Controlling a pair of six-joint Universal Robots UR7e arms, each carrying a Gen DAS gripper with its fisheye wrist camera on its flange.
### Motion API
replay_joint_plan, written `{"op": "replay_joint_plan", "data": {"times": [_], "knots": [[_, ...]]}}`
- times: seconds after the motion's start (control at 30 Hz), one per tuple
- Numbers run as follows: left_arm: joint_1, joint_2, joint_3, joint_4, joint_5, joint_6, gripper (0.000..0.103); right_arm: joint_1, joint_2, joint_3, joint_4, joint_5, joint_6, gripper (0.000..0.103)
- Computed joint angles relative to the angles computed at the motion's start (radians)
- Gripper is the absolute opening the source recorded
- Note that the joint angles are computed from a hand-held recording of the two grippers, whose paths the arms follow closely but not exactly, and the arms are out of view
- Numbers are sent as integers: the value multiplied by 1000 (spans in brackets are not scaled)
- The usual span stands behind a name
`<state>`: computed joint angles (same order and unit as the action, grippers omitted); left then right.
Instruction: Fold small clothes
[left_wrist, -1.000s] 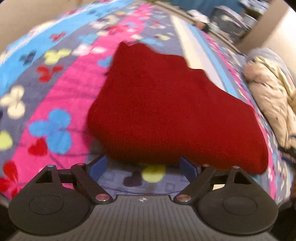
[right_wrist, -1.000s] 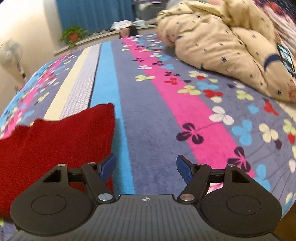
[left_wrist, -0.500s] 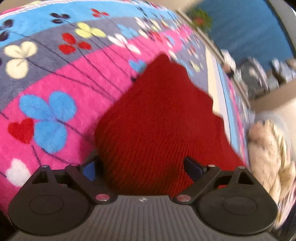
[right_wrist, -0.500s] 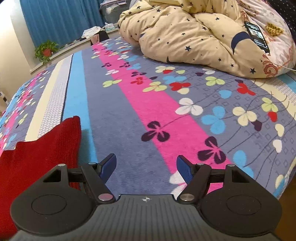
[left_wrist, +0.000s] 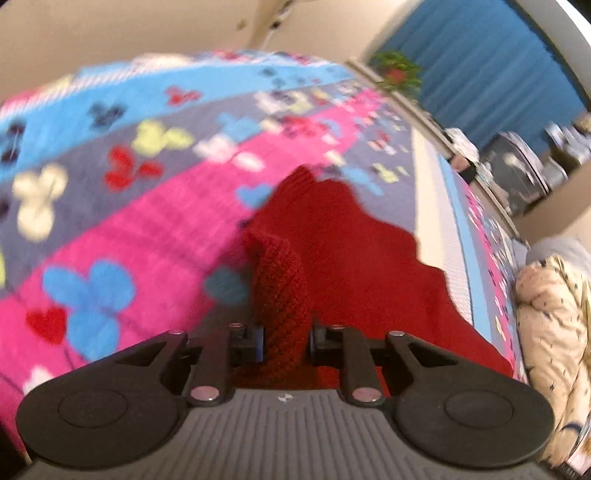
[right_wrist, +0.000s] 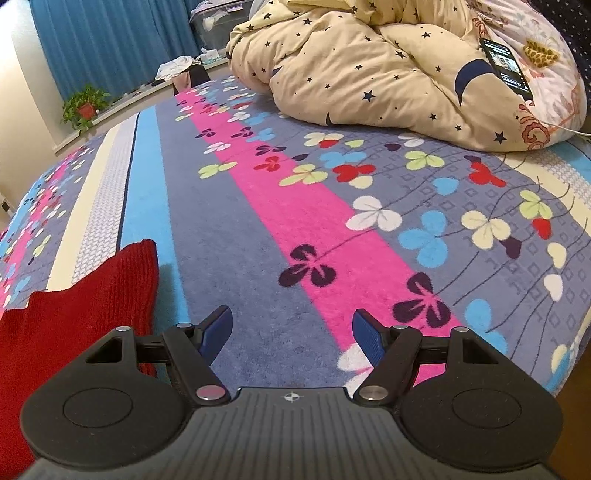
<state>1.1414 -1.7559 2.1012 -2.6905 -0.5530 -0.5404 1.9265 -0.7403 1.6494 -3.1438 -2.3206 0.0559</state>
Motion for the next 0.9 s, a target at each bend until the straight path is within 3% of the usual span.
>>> {"op": "replay_joint_plan", "data": {"times": [0.07, 0.13, 0.17, 0.27, 0.33, 0.43, 0.53, 0.57, 0.63, 0.7, 0.8, 0.9], "knots": [[-57, 39, -3, -117, 52, 163, 20, 0, 1, -1, -13, -7, 3, 74], [-153, 129, -24, -269, 156, 372, 20, 2, 3, 0, -38, -22, 5, 74], [-194, 177, -38, -337, 169, 477, 20, 4, 6, -1, -58, -35, 3, 74], [-260, 321, -54, -549, 66, 791, 20, 12, 23, -11, -134, -88, -22, 74], [-272, 406, -50, -613, -22, 897, 20, 15, 36, -18, -194, -118, -53, 74], [-275, 497, -26, -559, -135, 862, 20, 19, 53, -29, -296, -158, -101, 73], [-232, 562, -37, -332, -242, 770, 22, 15, 57, -28, -366, -168, -114, 73], [-221, 585, -40, -273, -250, 749, 27, 13, 53, -23, -375, -165, -106, 73], [-233, 594, -21, -279, -242, 790, 47, 8, 46, -13, -370, -149, -89, 73], [-235, 559, 3, -338, -302, 844, 78, -1, 30, 6, -341, -102, -60, 73], [-234, 452, 27, -321, -395, 825, 83, -11, 6, 32, -297, 29, -46, 74], [-252, 346, 56, -297, -400, 823, 83, -21, -11, 50, -256, 196, -55, 74]]}}
